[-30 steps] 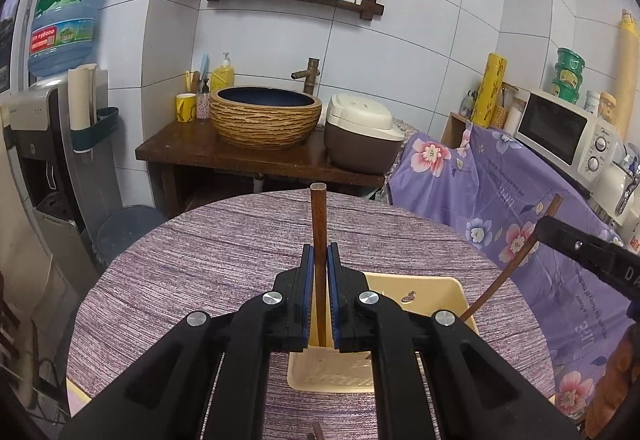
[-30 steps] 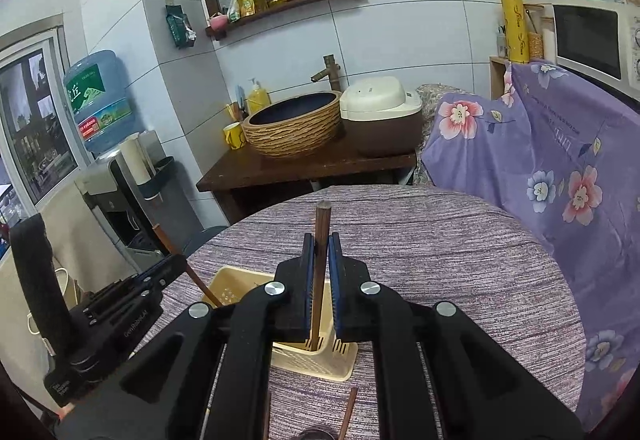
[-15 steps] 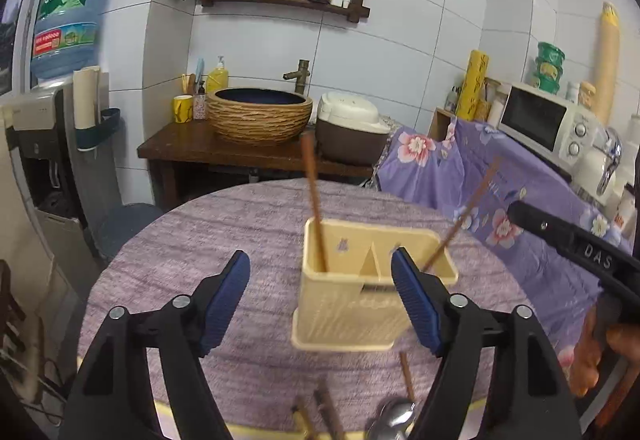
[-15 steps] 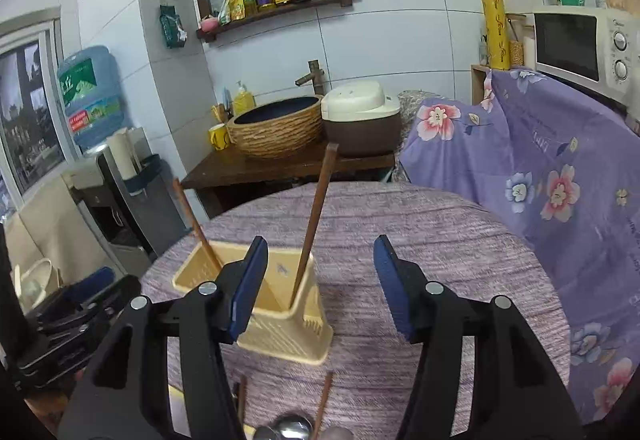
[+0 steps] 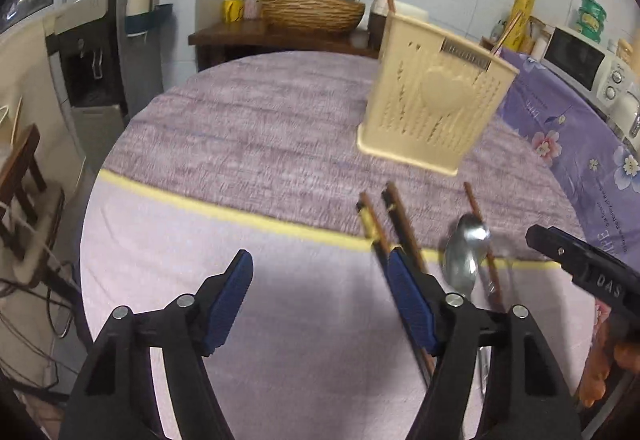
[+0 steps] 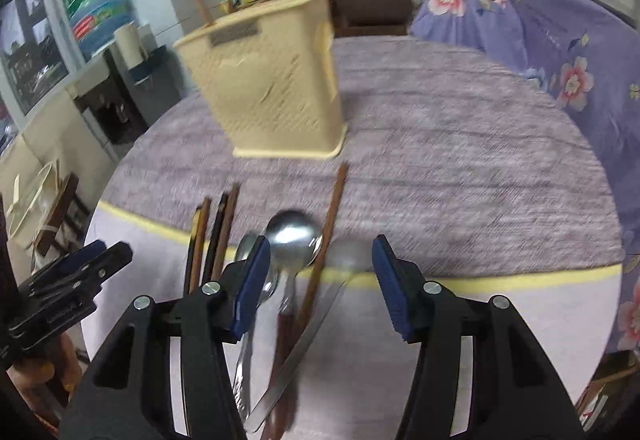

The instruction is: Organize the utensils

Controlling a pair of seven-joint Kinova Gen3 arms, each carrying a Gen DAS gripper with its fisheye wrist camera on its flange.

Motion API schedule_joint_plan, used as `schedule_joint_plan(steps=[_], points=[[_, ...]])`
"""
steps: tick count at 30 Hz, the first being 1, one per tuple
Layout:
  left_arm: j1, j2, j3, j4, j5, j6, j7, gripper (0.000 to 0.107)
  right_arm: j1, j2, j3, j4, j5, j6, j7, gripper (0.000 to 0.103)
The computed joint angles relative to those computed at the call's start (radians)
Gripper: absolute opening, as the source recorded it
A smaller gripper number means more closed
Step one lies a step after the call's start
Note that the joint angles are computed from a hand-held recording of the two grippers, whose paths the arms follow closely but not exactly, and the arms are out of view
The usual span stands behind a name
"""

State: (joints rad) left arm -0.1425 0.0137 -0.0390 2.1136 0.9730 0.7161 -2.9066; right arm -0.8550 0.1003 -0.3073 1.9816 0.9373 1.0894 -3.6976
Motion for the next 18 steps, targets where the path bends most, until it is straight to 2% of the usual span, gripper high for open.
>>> schedule_joint_plan(steps=[3, 5, 7, 10, 13, 16, 18], points=[[0.001, 0.001, -0.001, 0.019, -0.017, -0.019, -0.016, 0.056, -0.017, 0.032, -0.01, 0.002, 0.027, -0.022, -0.004, 0.054], [0.003, 0.01, 0.003, 0.007, -0.041, -0.001, 0.007, 0.052, -0.045, 0.051, -0.003, -0.012, 0.022, 0.02, -0.034, 0.054], [0.007, 0.016, 0.01, -0.001, -0.035, 0.01, 0.012, 0.051, -0.072, 0.055, -0.002, -0.014, 0.028, 0.061, -0.067, 0.054], [0.046, 0.016, 0.042, 0.0, -0.076, -0.043, 0.054, 0.049, -0.096, 0.055, -0.005, -0.027, 0.027, 0.121, -0.062, 0.054], [0.071, 0.023, 0.059, 0.008, -0.088, -0.065, 0.068, 0.048, -0.106, 0.05, -0.009, -0.026, 0.021, 0.145, -0.069, 0.054], [0.102, 0.014, 0.074, 0.036, -0.104, -0.136, 0.082, 0.047, -0.106, 0.044, -0.011, -0.019, 0.012, 0.141, -0.076, 0.054], [0.107, 0.02, 0.072, 0.033, -0.115, -0.128, 0.1, 0.047, -0.104, 0.043, -0.012, -0.016, 0.01, 0.136, -0.076, 0.054]])
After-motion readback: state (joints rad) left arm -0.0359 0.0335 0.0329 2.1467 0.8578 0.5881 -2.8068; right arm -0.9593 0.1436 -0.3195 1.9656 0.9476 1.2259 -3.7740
